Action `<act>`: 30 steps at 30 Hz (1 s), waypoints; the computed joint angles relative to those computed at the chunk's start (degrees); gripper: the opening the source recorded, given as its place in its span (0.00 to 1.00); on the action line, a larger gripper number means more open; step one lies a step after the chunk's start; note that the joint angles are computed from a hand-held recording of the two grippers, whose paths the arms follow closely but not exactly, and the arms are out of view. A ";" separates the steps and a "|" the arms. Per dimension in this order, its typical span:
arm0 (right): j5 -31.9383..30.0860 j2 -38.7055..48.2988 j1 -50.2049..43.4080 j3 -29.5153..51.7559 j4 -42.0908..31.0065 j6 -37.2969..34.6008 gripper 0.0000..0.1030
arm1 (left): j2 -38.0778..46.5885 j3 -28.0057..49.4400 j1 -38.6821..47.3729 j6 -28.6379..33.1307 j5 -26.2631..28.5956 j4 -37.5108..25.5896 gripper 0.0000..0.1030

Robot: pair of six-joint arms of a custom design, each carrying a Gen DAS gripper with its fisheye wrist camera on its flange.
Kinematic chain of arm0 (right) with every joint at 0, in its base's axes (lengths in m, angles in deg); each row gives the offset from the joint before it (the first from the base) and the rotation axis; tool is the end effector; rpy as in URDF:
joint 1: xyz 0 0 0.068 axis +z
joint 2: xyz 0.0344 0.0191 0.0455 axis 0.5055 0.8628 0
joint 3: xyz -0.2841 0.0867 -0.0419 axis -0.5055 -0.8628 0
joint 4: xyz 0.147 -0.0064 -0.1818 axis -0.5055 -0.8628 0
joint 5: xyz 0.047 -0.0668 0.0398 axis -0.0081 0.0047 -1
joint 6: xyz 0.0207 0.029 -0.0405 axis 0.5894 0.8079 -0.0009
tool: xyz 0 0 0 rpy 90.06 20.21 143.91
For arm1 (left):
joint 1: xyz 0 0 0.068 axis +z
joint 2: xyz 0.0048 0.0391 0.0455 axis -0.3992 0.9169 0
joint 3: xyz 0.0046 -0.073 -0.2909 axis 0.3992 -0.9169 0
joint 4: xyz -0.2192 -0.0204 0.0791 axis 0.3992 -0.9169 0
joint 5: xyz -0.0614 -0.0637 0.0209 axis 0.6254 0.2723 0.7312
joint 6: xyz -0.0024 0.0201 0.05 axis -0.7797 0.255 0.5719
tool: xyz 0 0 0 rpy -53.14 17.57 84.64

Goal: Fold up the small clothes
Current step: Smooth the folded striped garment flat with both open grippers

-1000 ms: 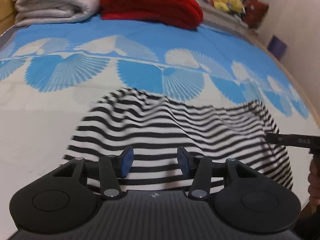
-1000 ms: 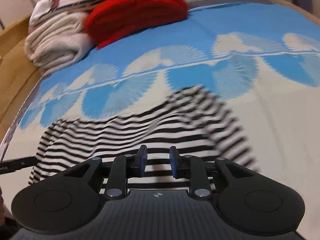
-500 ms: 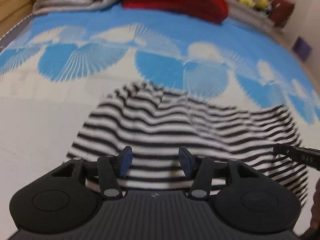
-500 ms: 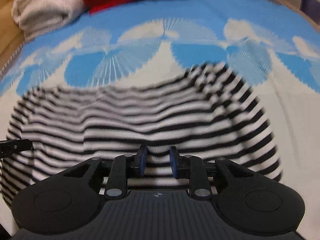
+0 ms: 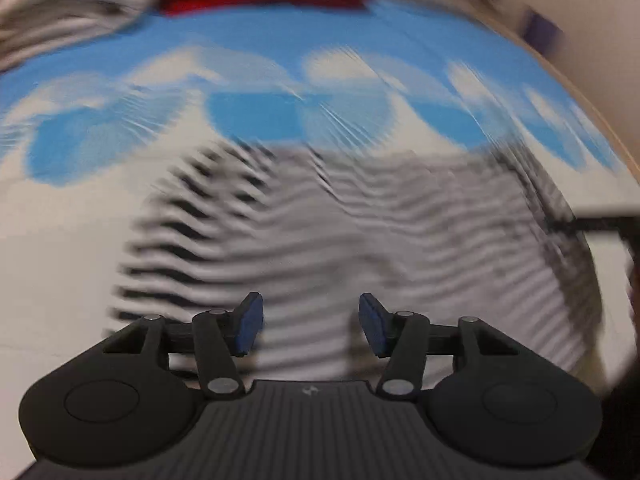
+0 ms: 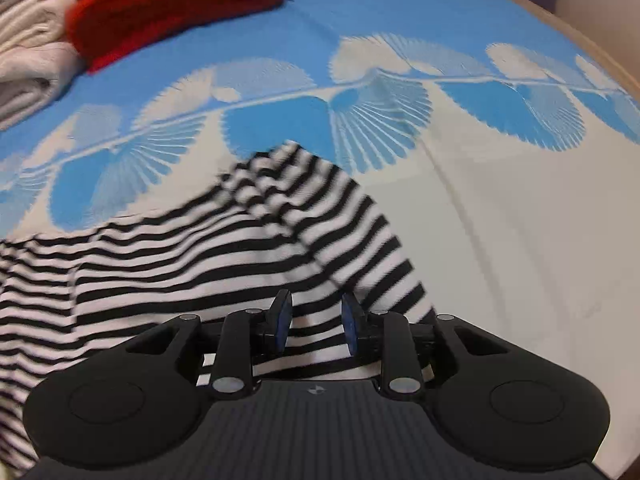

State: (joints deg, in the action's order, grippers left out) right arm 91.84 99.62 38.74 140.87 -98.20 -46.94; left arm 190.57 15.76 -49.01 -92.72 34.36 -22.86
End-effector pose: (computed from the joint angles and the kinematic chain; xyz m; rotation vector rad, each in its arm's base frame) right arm 0.3009 0.0395 0.2623 0.3598 2.5355 0.0338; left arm 0.3309 -0.1586 0.2394 0.4087 2.6172 -0.2296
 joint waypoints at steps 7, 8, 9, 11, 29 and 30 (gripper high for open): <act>0.80 1.02 0.57 0.75 -6.91 -6.83 0.43 | -1.09 -2.78 -2.83 3.83 -8.25 0.98 0.64; 1.03 -0.77 0.26 0.65 -6.53 -5.60 0.43 | -2.59 -4.26 -2.61 3.36 -8.77 3.13 0.64; 0.65 -3.09 -0.16 -0.33 -5.05 -4.87 0.43 | -4.32 -6.00 -2.41 2.94 -9.61 5.51 0.64; 0.15 -8.72 -0.64 -2.04 -2.74 -3.38 0.43 | -6.70 -8.72 -2.11 1.76 -11.77 9.10 0.63; -6.79 -40.15 -8.00 -14.24 -1.74 -5.16 0.45 | -36.14 -25.01 6.52 -4.13 -7.54 9.44 0.14; -6.97 -40.80 -8.53 -14.47 -1.86 -5.74 0.45 | -37.52 -26.02 7.44 -6.37 -6.31 9.17 0.14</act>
State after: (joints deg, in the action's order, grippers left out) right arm 84.87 58.82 30.20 126.40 -100.07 -52.68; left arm 153.05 -10.27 -41.58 -99.09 28.06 -13.69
